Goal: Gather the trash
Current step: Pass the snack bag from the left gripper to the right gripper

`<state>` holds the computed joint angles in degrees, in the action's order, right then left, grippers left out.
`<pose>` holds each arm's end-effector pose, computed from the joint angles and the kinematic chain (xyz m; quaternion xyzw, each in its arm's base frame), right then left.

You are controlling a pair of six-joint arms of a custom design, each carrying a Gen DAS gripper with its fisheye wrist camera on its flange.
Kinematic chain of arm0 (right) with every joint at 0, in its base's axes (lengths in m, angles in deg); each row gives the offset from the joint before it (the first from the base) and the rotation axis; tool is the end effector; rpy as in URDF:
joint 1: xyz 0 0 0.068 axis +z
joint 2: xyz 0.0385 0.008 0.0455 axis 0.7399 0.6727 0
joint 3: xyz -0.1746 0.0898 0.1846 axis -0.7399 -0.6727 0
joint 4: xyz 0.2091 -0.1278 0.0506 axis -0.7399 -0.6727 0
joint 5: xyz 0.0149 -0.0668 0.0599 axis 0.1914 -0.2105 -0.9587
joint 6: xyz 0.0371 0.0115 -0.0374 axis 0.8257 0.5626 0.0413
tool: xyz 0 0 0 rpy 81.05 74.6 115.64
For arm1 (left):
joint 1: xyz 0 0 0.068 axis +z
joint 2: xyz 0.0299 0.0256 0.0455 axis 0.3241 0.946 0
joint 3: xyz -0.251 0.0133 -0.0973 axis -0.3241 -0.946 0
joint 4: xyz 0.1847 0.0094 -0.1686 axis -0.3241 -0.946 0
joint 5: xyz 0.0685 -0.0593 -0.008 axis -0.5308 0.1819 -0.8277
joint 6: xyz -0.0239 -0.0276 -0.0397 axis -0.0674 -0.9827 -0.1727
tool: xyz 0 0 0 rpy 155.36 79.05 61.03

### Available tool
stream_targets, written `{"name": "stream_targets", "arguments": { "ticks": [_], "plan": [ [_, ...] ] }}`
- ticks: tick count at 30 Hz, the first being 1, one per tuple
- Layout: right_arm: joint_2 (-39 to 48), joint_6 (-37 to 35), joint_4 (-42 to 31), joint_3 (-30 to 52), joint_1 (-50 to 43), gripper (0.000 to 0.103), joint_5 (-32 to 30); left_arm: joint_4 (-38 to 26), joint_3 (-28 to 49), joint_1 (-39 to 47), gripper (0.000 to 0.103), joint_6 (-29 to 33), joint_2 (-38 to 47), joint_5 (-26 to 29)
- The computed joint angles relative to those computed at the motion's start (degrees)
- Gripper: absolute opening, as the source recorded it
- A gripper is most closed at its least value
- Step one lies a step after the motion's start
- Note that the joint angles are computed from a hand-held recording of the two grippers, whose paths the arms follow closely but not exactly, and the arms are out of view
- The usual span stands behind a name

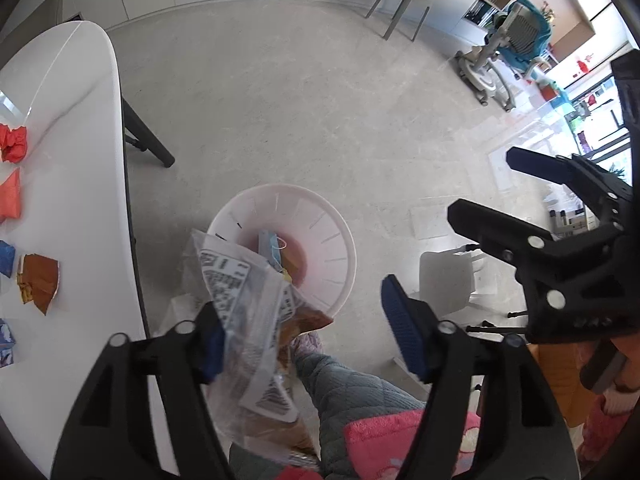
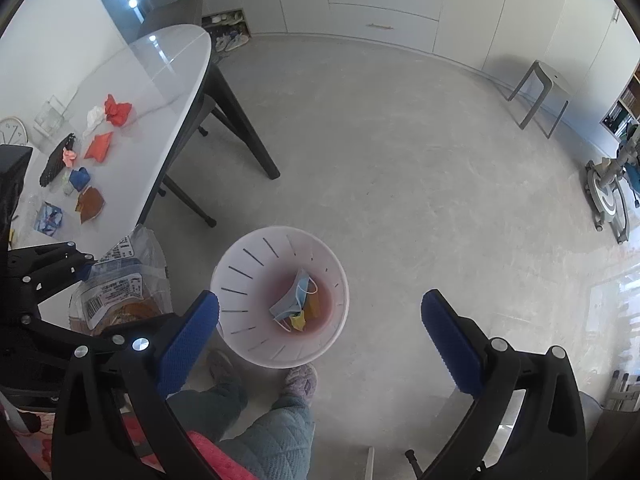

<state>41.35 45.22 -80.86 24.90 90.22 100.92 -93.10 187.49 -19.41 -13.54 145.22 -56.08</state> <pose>0.2004 0.1676 0.2493 0.3027 0.9350 -0.0159 0.1840 0.3179 -0.2638 0.2142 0.5164 0.8439 -0.1434 0.0257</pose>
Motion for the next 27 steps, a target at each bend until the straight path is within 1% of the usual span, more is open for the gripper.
{"name": "stream_targets", "arguments": {
  "ticks": [3, 10, 12, 15, 19, 23, 25, 27],
  "plan": [
    [-0.91, 0.38, -0.07, -0.59, -0.27, 0.101, 0.24, -0.04, 0.09, -0.37, 0.079, -0.88, -0.25, -0.71],
    [-0.82, -0.05, 0.17, -0.26, -0.91, 0.1, 0.44, -1.16, 0.89, 0.12, 0.081, -0.61, -0.46, -1.73],
    [-0.47, -0.2, 0.15, 0.17, -1.05, 0.1, 0.47, -2.05, 1.92, -0.31, 0.087, -0.97, 0.02, -1.82],
    [-0.69, -0.02, 0.19, 0.44, -0.79, 0.1, 0.91, -3.07, 2.98, -0.2, 0.088, -0.06, 0.49, -0.47],
    [-1.94, -1.19, 1.77, -0.39, -0.99, 0.1, 0.77, -6.39, 4.16, 1.16, 0.088, 4.79, 0.64, 3.6],
    [-2.72, -4.47, 3.98, -0.62, -1.23, 0.1, 0.57, -9.83, 5.49, 2.76, 0.088, 10.36, 0.37, 8.23],
    [-3.24, -6.41, 5.59, -0.83, -1.25, 0.1, 0.12, -13.49, 8.12, 3.37, 0.089, 13.48, 1.52, 10.59],
    [-4.75, -10.3, 9.23, -2.06, -1.61, 0.1, -1.55, -16.7, 10.41, 4.04, 0.089, 16.7, 2.49, 12.52]
  ]
}}
